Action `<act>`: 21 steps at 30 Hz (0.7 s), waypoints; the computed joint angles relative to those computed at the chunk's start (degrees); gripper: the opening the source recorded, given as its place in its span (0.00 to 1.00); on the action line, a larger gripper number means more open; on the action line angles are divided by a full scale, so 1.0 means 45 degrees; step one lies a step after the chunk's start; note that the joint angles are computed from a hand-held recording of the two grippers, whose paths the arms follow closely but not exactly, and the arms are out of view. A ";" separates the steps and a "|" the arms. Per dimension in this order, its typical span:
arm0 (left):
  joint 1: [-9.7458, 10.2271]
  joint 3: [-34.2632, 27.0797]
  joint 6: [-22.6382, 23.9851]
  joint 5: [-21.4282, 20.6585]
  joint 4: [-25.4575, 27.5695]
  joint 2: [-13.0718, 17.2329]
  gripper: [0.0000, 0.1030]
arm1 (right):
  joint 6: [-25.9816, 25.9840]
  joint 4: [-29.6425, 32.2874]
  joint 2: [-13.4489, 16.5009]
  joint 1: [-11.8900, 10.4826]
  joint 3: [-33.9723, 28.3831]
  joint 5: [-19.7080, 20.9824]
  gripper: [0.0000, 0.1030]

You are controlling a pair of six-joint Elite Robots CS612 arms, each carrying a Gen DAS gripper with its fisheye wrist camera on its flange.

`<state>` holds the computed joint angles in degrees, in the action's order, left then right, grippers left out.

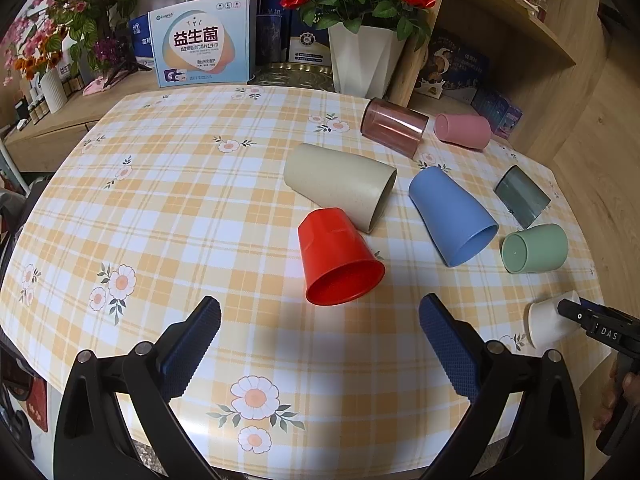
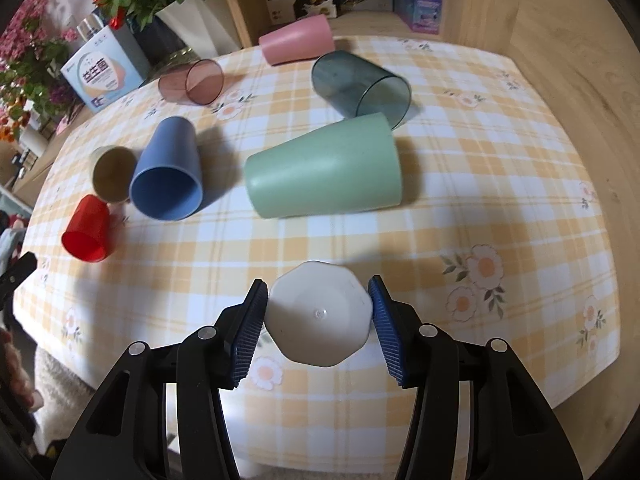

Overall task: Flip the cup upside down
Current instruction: 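Close the right tool around the white cup and settle it on the table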

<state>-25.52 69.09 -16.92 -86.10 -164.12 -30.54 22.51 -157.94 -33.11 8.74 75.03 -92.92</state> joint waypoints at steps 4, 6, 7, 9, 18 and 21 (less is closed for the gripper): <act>0.0008 0.0002 -0.0043 0.0006 0.0042 0.0004 0.94 | -0.0298 -0.0132 0.0109 0.0111 -0.0129 -0.0862 0.49; 0.0012 0.0027 -0.0075 0.0018 0.0035 -0.0007 0.94 | -0.0481 -0.0203 0.0185 0.0170 -0.0226 -0.1183 0.49; 0.0015 0.0029 -0.0090 0.0013 0.0045 -0.0010 0.94 | -0.0589 -0.0232 0.0221 0.0202 -0.0272 -0.1338 0.49; 0.0015 0.0028 -0.0087 0.0023 0.0040 -0.0010 0.94 | -0.0852 -0.0312 0.0313 0.0280 -0.0393 -0.1697 0.49; 0.0026 0.0081 -0.0161 0.0039 0.0044 -0.0047 0.94 | -0.1111 -0.0623 0.0568 0.0423 -0.0633 -0.2268 0.49; 0.0029 0.0104 -0.0167 0.0043 0.0053 -0.0065 0.94 | -0.0994 -0.0600 0.0579 0.0411 -0.0622 -0.2150 0.49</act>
<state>-25.39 69.56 -17.68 -85.91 -163.88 -30.84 18.04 -160.65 -30.50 10.59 72.23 -102.59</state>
